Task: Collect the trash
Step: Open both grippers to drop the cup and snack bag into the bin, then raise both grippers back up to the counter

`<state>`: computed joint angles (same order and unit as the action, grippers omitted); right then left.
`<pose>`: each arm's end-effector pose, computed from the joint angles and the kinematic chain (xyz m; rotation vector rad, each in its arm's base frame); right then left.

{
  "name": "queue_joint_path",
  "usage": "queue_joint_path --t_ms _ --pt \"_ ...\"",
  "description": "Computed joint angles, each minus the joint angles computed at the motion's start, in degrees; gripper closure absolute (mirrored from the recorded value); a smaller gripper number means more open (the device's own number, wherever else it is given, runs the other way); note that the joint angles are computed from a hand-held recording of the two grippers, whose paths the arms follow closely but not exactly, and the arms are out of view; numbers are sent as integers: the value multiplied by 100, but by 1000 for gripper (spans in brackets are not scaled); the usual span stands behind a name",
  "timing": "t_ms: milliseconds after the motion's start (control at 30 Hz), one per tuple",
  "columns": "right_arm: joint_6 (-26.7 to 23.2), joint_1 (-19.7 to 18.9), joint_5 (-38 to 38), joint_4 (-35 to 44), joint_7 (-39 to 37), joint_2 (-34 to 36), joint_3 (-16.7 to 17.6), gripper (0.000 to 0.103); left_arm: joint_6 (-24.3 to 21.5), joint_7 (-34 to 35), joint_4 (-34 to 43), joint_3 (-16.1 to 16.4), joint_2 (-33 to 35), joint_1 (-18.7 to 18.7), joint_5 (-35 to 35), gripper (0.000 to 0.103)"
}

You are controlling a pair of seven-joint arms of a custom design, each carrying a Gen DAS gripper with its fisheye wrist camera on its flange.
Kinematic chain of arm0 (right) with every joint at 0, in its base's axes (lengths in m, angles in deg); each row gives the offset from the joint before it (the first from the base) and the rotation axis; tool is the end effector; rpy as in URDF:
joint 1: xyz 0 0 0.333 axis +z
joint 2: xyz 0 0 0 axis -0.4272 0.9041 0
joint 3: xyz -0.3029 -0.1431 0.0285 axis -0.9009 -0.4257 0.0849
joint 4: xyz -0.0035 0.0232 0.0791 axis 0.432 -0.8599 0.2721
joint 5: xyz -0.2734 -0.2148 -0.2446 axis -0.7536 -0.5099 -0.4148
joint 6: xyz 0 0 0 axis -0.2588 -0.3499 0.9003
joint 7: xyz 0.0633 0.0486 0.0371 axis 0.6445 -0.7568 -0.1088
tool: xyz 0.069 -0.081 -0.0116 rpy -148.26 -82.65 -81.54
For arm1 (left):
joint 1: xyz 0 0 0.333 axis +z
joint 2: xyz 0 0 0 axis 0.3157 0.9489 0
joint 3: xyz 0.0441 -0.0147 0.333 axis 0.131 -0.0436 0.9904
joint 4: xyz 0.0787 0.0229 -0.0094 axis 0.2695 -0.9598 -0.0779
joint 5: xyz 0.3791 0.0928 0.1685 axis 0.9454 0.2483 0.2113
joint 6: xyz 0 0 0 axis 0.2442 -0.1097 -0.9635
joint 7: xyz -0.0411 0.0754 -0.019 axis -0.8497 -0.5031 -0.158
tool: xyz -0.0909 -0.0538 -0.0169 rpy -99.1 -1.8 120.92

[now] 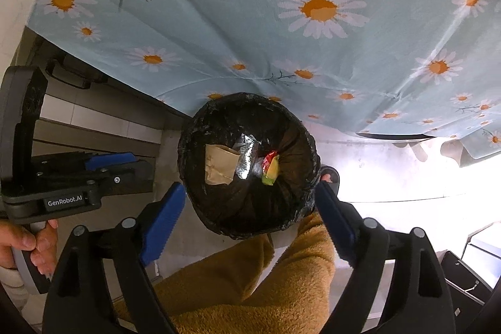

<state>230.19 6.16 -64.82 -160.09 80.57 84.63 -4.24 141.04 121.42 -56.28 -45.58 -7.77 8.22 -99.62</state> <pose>0.4145 0.3873 0.3896 -1.7424 2.3083 0.0273 0.5058 -0.2144 0.3714 1.5518 -2.3935 0.2813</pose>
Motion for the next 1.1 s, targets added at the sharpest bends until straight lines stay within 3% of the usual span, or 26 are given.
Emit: queue_joint_path --t_ms 133,433,633,833,867,900,933,1100 --pt "-57 32 -158 -36 279 -166 26 11 0 83 -69 9 -174 14 0 66" --pt "-768 125 -943 190 1042 -578 94 9 31 315 -162 66 -725 101 -171 66" --pt "-638 189 -1145 222 1106 -954 105 9 19 690 -167 122 -1117 132 -474 66" --pt "-920 156 -1768 444 1534 -1255 209 9 44 991 -113 146 -1407 131 -701 66" --pt "-978 122 -1972 487 1654 -1311 249 9 5 1003 -77 157 -1423 136 -736 64" --pt "-1018 100 -2112 515 1724 -1350 266 9 -50 1058 -31 179 -1437 133 -805 53" --pt "-1076 68 -2275 556 1806 -1398 285 9 -58 1106 -6 189 -1466 131 -864 48" --pt "-1195 -62 -2764 715 1744 -1519 239 9 117 1065 160 140 -1492 139 -913 46"
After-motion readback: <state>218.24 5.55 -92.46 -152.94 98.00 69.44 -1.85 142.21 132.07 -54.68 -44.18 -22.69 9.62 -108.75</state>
